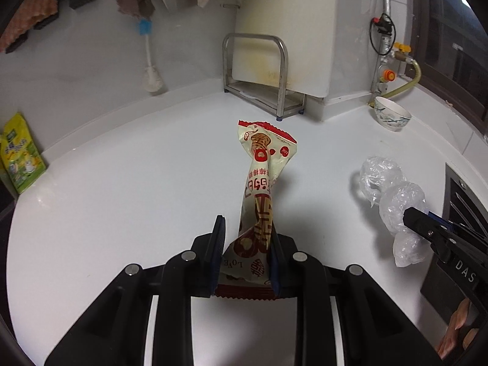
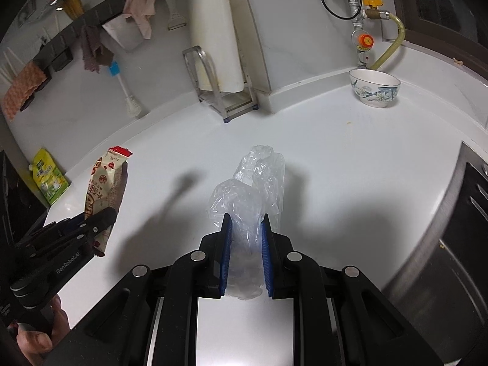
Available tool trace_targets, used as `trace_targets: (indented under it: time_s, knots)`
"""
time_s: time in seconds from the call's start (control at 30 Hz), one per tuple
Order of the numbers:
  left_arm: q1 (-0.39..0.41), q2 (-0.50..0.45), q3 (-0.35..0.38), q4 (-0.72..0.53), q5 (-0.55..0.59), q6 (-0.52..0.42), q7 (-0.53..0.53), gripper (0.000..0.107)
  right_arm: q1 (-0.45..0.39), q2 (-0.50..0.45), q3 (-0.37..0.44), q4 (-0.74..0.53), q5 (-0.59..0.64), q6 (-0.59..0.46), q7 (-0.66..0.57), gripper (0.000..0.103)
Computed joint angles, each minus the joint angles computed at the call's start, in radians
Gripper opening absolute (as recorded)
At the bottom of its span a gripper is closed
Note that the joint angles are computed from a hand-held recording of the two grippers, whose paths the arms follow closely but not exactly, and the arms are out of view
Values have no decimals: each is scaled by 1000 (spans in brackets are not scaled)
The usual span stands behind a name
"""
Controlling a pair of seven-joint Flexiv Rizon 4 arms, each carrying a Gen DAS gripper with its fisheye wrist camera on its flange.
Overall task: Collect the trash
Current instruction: 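Grasp the red-and-white snack wrapper with the left gripper while the right gripper holds the bag, then carry the wrapper and bag over the bin and open both grippers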
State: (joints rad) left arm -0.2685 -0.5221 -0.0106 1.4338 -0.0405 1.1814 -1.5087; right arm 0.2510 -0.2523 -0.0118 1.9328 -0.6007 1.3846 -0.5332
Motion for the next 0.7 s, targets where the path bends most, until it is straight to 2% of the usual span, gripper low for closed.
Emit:
trace_targets:
  time_s: [0.17,0.4,0.57,0.7]
  knots:
    - [37,141,-35,205,-39,81,50,25,30,115,-25,129,-191,19,200,18]
    - [70,312,-84,461,-149,171,154,25,-32,257,73,264,-414,-18,425,18]
    - [69,426,-100,624,-265,227,254,25,-88,357,171,358,-459,-48,535,18]
    - [40,504,-93,730,-392,253,363,25,-101,445,245,433,-454,-97,600,18]
